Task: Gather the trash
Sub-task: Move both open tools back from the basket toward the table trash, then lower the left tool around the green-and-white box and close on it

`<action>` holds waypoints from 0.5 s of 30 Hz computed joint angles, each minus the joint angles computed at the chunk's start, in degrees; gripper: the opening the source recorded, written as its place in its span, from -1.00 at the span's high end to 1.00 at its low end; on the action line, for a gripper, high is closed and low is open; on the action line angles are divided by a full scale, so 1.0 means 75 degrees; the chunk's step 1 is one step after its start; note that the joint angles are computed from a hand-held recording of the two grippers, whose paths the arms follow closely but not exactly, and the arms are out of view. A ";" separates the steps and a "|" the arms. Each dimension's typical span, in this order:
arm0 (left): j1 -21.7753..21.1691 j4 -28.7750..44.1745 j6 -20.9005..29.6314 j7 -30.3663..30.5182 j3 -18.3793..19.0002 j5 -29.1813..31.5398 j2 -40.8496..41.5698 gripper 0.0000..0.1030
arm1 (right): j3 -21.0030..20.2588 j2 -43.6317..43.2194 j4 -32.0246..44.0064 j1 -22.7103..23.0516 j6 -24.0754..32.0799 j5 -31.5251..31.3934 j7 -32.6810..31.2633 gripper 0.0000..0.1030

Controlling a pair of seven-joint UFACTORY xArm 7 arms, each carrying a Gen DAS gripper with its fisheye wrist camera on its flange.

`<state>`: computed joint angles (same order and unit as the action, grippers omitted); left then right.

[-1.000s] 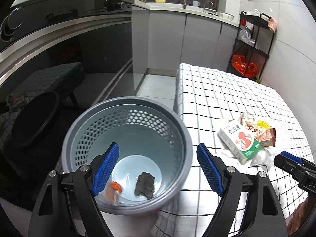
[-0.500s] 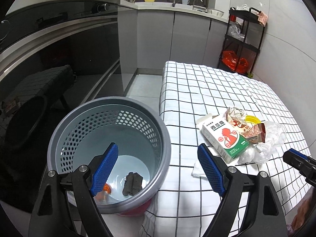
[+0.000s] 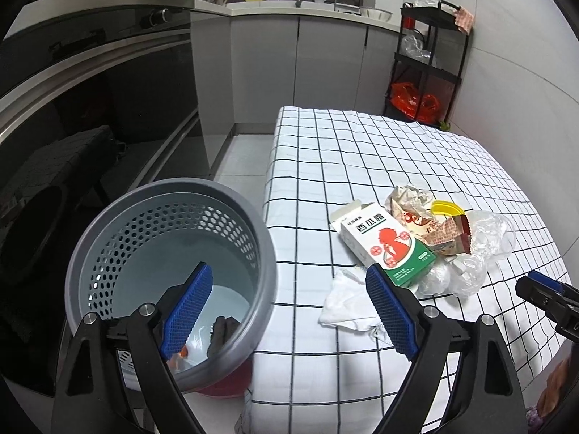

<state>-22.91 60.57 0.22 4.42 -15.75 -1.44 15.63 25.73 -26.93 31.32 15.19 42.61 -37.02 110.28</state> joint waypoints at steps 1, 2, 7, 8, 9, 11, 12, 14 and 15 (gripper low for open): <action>-0.0100 0.0015 0.0004 -0.0048 0.0086 0.0059 0.0016 -0.65 | -0.0013 -0.0023 -0.0026 0.0013 -0.0001 0.0016 -0.0007 -0.24; -0.0189 0.0029 0.0010 -0.0094 0.0159 0.0117 0.0030 -0.65 | -0.0023 -0.0036 -0.0046 0.0016 -0.0001 0.0024 -0.0019 -0.24; -0.0617 0.0109 0.0003 -0.0370 0.0524 0.0450 0.0124 -0.69 | -0.0050 -0.0109 -0.0132 0.0015 -0.0014 0.0082 -0.0077 -0.24; -0.0650 0.0124 0.0006 -0.0410 0.0552 0.0495 0.0144 -0.70 | -0.0053 -0.0116 -0.0140 0.0012 -0.0011 0.0095 -0.0097 -0.24; -0.0715 0.0152 0.0023 -0.0469 0.0606 0.0551 0.0172 -0.70 | -0.0049 -0.0116 -0.0137 0.0009 0.0005 0.0109 -0.0116 -0.24; -0.0774 0.0209 0.0059 -0.0547 0.0637 0.0627 0.0232 -0.70 | -0.0049 -0.0135 -0.0162 0.0011 0.0012 0.0140 -0.0139 -0.24; -0.0812 0.0238 0.0079 -0.0589 0.0660 0.0664 0.0259 -0.70 | -0.0053 -0.0147 -0.0180 0.0010 0.0001 0.0154 -0.0145 -0.24; -0.0878 0.0291 0.0111 -0.0665 0.0694 0.0732 0.0312 -0.70 | -0.0053 -0.0177 -0.0212 0.0006 -0.0015 0.0180 -0.0151 -0.24; -0.0931 0.0328 0.0134 -0.0715 0.0722 0.0770 0.0344 -0.70 | -0.0051 -0.0186 -0.0223 0.0001 -0.0020 0.0194 -0.0154 -0.24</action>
<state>-29.89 63.03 1.22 -0.94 -10.34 4.33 18.21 25.35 -28.33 29.65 15.20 42.46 -35.57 109.13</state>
